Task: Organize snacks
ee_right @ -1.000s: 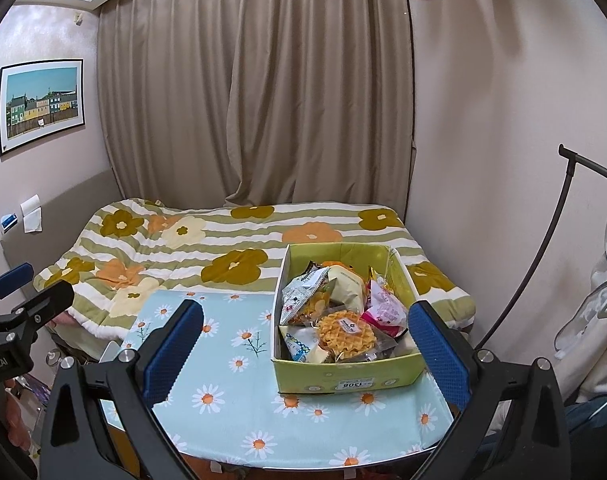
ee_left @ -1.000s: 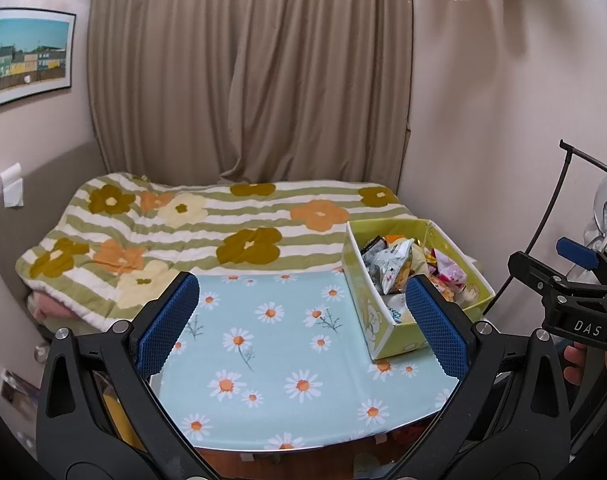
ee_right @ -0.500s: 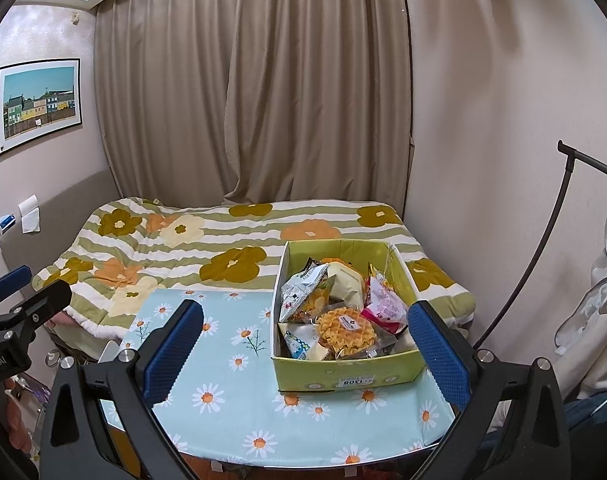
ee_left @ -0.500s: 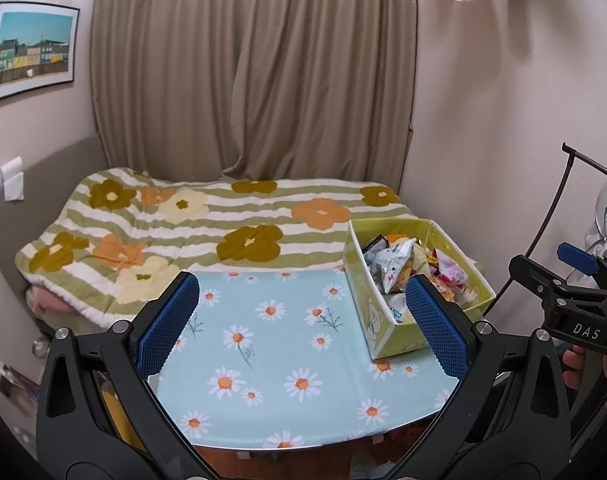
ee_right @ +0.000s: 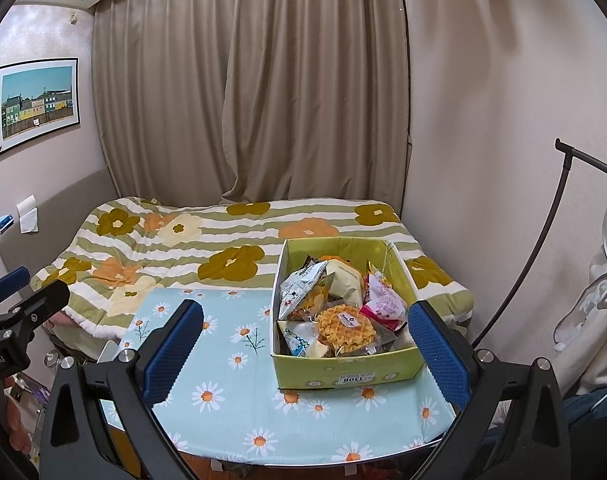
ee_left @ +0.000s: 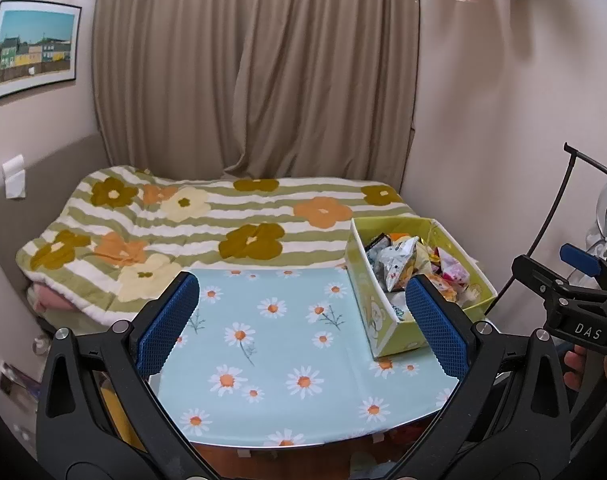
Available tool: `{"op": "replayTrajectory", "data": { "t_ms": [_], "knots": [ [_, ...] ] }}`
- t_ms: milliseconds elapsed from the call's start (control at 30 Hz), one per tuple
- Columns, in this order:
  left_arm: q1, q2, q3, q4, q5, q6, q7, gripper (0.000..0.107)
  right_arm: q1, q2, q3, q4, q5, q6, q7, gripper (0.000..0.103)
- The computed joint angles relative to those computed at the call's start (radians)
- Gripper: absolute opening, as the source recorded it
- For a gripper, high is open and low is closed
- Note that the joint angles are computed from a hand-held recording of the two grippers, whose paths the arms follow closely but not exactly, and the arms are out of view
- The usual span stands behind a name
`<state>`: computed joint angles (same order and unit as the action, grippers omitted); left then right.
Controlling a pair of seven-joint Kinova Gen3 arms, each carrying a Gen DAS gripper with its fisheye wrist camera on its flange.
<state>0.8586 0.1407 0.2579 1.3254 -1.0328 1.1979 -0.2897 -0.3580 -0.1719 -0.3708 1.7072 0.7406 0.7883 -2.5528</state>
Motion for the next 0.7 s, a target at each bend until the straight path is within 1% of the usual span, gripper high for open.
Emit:
{"op": "replayTrajectory", "data": {
  "t_ms": [133,267,700],
  "knots": [
    [0.015,0.004,0.001,0.011,-0.035,0.011,0.029,0.102,-0.001,0.000,0.003,0.000,-0.004,0.000,0.004,0.102],
    [0.033,0.013,0.001,0.014,-0.072,0.043,0.053,0.102,0.000,0.000,0.001,0.001,0.000,0.000,0.002,0.102],
    [0.008,-0.004,0.003,0.050,-0.077,0.001,0.073,0.102,-0.002,0.001,-0.003,0.007,-0.007,0.006,-0.001,0.102]
  ]
}}
